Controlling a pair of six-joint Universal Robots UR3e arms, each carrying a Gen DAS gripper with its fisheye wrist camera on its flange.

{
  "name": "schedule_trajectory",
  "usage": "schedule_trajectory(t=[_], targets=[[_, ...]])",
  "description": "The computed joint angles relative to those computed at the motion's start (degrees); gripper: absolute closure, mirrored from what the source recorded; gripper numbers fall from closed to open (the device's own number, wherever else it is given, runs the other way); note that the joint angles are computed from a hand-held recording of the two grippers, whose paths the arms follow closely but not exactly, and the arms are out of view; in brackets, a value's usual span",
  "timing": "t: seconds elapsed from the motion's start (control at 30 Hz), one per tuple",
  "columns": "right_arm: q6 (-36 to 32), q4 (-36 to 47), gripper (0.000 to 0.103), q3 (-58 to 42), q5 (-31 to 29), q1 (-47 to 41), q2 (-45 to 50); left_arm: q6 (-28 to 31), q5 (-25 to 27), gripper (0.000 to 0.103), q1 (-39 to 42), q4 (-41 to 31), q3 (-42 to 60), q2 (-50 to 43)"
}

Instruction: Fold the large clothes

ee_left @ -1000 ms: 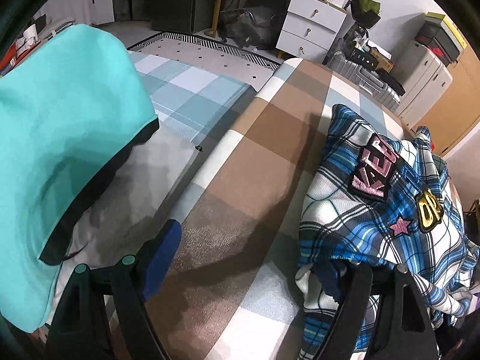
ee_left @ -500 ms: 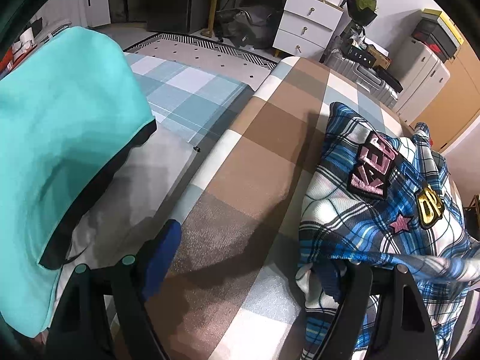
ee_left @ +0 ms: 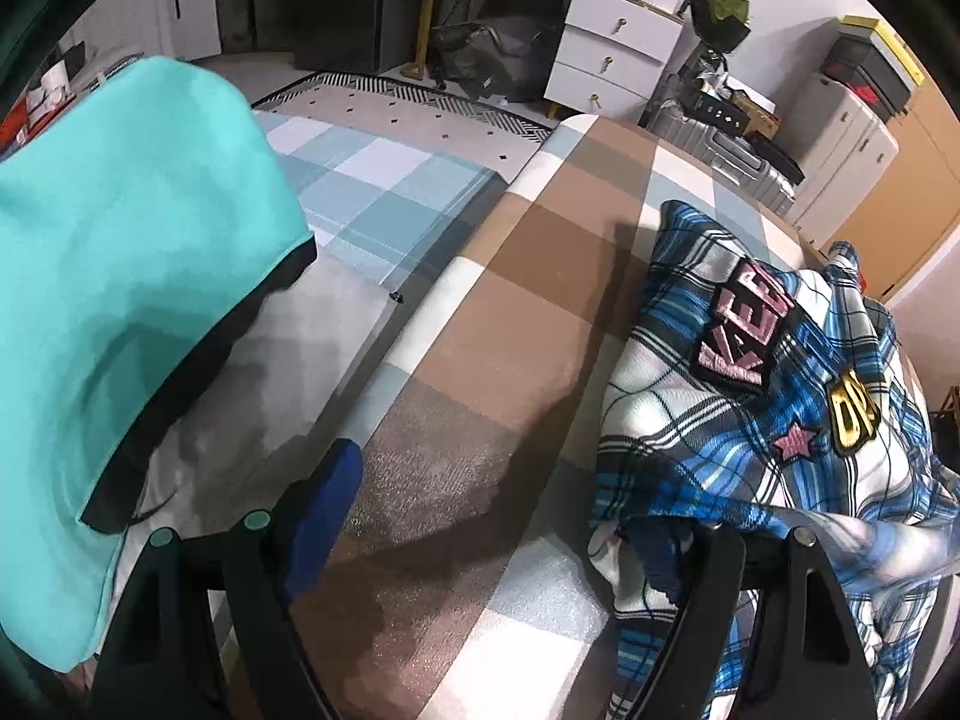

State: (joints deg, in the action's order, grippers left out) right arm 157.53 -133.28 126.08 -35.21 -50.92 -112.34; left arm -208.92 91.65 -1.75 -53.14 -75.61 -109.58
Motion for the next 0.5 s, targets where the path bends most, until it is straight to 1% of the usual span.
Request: schedule_trajectory(t=[0.03,0.07,0.1,0.13,0.17,0.2,0.27,0.3,0.33,0.37,0.4,0.47,0.5], targets=[[-1.54,3.49,0.098,1.76,-0.70,-1.50,-0.90,0.05,-0.21,0.023,0.07,-0.16,-0.09,0.28],[0.32,2.30,0.097,2.60,-2.63,-1.60,-1.03,0.25,-0.62,0.023,0.24,-0.36,-0.35,0.69],[1.67,2.87,0.097,2.86,-3.07,-2.03,-1.23,0.62,-1.27,0.023,0.57,-0.38,-0.78,1.20],[1.00,6.48,0.097,2.54,-0.70,-3.53,-1.47,1.25,-2.22,0.023,1.10,-0.30,-1.49,1.99],[2.54,8.36,0.097,1.13,0.97,-3.46,-0.98,1.62,-2.54,0.023,1.23,-0.25,-1.83,2.35],[5.42,8.40,0.097,-0.91,0.89,-2.08,-0.04,2.59,-3.05,0.023,1.46,-1.06,-1.75,2.77],[8.13,11.71,0.097,-6.50,4.38,1.79,3.00,3.77,-3.37,0.023,1.41,-1.90,-1.83,3.51],[10.11,10.85,0.097,-9.65,4.18,5.34,5.61,4.35,-3.30,0.023,1.29,-2.10,-1.89,3.81],[12.45,9.09,0.096,-14.23,1.64,10.77,9.73,5.40,-3.01,0.023,1.06,-2.46,-2.07,4.43],[13.02,9.37,0.096,-17.91,-1.51,14.80,12.65,6.02,-3.02,0.023,0.87,-2.43,-2.13,4.64],[14.59,10.68,0.096,-22.37,-6.56,19.33,16.76,6.76,-2.80,0.023,0.66,-2.27,-2.38,5.04],[18.45,15.54,0.096,-26.89,-11.20,22.16,21.87,7.19,-2.37,0.023,0.35,-2.67,-2.32,5.34],[20.57,17.09,0.096,-25.90,-11.56,21.03,22.53,7.69,-3.48,0.023,0.66,-2.91,-2.62,5.85]])
